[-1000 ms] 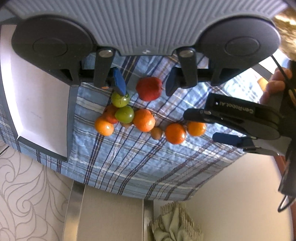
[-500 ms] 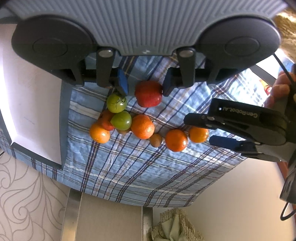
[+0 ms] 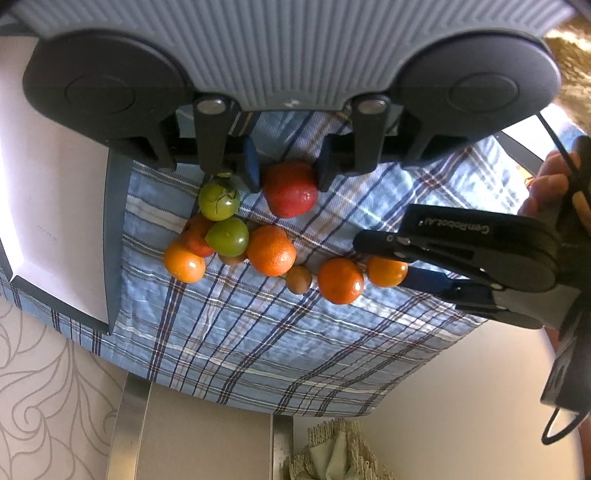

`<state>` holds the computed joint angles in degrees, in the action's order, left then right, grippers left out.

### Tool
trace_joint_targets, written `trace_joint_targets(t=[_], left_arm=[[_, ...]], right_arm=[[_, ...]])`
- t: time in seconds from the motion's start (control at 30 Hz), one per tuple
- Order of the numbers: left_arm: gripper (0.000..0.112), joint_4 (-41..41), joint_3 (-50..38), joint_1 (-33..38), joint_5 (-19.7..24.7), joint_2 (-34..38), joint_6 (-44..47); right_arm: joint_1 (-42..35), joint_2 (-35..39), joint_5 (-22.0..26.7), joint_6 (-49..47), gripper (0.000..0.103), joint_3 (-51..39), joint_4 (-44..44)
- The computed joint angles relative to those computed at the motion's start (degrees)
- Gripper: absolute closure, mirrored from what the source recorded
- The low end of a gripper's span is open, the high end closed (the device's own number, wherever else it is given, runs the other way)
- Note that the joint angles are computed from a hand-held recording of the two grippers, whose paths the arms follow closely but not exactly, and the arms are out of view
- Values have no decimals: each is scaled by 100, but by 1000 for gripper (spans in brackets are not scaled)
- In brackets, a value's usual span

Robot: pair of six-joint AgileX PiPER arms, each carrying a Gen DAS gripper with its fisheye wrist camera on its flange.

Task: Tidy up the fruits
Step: 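Close left gripper on the large orange while right gripper grasps the red fruit, then carry the orange with left gripper while right gripper carries red fruit over tray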

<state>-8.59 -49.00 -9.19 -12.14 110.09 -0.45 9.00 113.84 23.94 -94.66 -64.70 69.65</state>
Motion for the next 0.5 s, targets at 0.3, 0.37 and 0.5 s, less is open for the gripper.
trace_joint_targets(t=[0.3, 0.37, 0.5], left_arm=[[74, 678, 99, 135, -94, -47, -836], [75, 830, 146, 159, -135, -73, -1024], [75, 736, 250, 123, -195, -148, -965]], right_arm=[[-54, -307, 10, -349, 68, 229, 271], [-95, -405, 42, -418, 68, 289, 350], [-150, -561, 111, -565, 68, 381, 480]])
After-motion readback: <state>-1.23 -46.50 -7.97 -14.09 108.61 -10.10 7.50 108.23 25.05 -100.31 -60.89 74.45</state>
